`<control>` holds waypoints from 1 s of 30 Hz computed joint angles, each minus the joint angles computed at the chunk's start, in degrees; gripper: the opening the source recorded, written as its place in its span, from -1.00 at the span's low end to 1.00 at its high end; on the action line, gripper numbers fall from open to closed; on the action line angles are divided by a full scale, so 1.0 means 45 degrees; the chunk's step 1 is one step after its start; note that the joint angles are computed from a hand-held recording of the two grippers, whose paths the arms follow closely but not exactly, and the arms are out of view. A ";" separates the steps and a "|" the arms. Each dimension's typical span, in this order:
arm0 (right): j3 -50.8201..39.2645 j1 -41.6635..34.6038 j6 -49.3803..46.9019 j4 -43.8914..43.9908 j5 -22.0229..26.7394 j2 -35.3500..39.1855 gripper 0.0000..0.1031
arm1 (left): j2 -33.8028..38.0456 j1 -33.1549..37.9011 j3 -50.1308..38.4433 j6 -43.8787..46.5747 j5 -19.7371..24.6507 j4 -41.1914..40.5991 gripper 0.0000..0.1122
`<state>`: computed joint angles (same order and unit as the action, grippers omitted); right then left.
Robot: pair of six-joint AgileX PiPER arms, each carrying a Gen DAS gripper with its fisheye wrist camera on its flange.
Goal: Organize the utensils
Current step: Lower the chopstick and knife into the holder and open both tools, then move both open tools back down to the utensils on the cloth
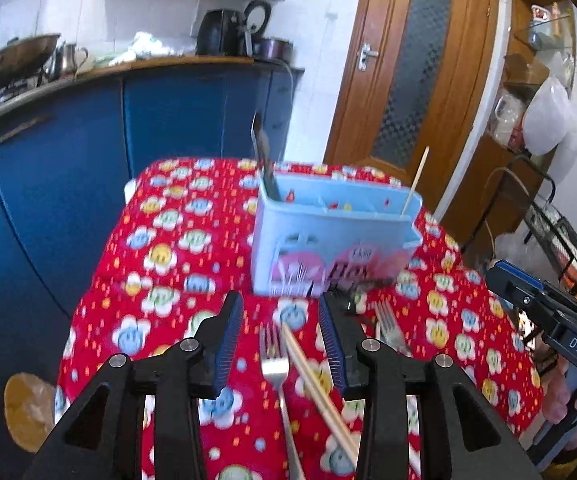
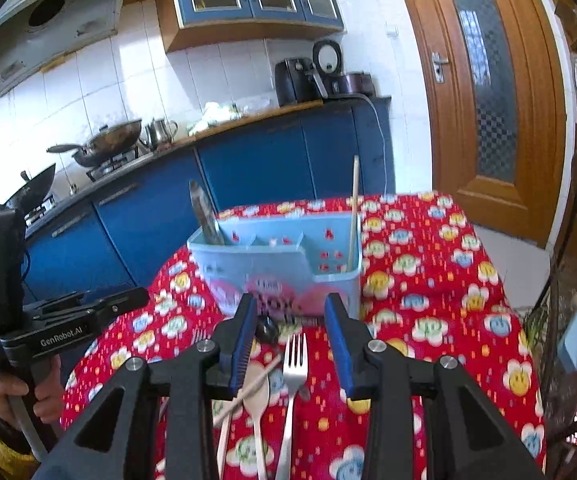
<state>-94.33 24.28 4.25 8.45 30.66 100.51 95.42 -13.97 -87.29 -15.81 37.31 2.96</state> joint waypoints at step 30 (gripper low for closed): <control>-0.5087 0.0157 -0.0657 0.0024 0.7576 0.4033 -0.28 | 0.3112 0.0617 -0.2894 0.1649 0.5353 -0.1515 -0.28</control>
